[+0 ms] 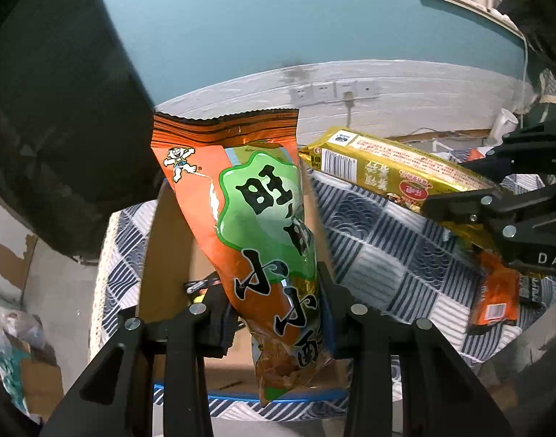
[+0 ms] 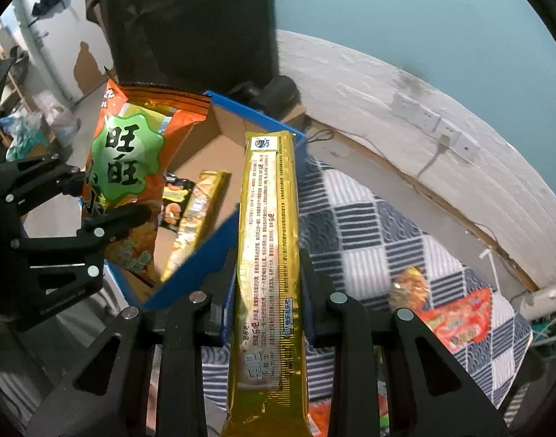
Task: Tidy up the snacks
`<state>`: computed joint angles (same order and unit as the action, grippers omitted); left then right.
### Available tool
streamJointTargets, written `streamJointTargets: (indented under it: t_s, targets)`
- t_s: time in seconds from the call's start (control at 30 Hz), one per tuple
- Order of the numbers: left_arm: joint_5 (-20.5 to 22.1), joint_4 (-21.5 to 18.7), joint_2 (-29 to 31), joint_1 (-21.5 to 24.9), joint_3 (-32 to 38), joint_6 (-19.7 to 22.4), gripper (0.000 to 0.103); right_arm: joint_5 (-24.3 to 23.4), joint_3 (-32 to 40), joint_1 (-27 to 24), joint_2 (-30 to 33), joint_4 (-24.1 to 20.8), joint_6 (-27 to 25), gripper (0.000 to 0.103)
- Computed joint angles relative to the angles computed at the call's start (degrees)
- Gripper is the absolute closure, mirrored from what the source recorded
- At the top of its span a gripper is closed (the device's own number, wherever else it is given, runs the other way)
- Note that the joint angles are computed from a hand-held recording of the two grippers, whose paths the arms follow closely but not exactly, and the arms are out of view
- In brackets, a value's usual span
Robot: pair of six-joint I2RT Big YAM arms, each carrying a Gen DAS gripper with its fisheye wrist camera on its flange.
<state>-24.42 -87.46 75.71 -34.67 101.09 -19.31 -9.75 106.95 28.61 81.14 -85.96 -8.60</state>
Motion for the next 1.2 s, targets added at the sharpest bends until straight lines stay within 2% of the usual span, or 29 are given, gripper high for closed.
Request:
streamJointTargets:
  t_s: [0.13,0.63,0.97,1.0,1.1,1.2]
  targets:
    - [0.0,0.4,-1.8,2.3,-2.4,0.3,0.065,1.2,1.6,2.7,2.2,-0.1,0.8,0.076]
    - [5.1,2.3,-5.4,10.2,-10.1,0.6,0.065,2.2,5.6,9.1,8.7,0.1,3.8,0.076]
    - [3.7,1.6,-5.1,11.8,-10.3,1.4,0.064,1.7,7.1,10.9,11.2,-0.3,5.5,0.075]
    - [3.5,1.6,-5.1,11.9,-10.3,1.4,0.063,1.7,7.2,10.9,11.2,-0.3,5.2,0.075]
    - [3.3,1.3,-5.1,12.1,-10.2,1.2,0.046,1.7,7.4,10.6,10.9,0.5,5.5,0.071]
    - [1.7,0.8,-5.1,11.7,-10.0,1.3,0.043,1.9,7.6,10.1,10.8,0.5,5.9,0.065]
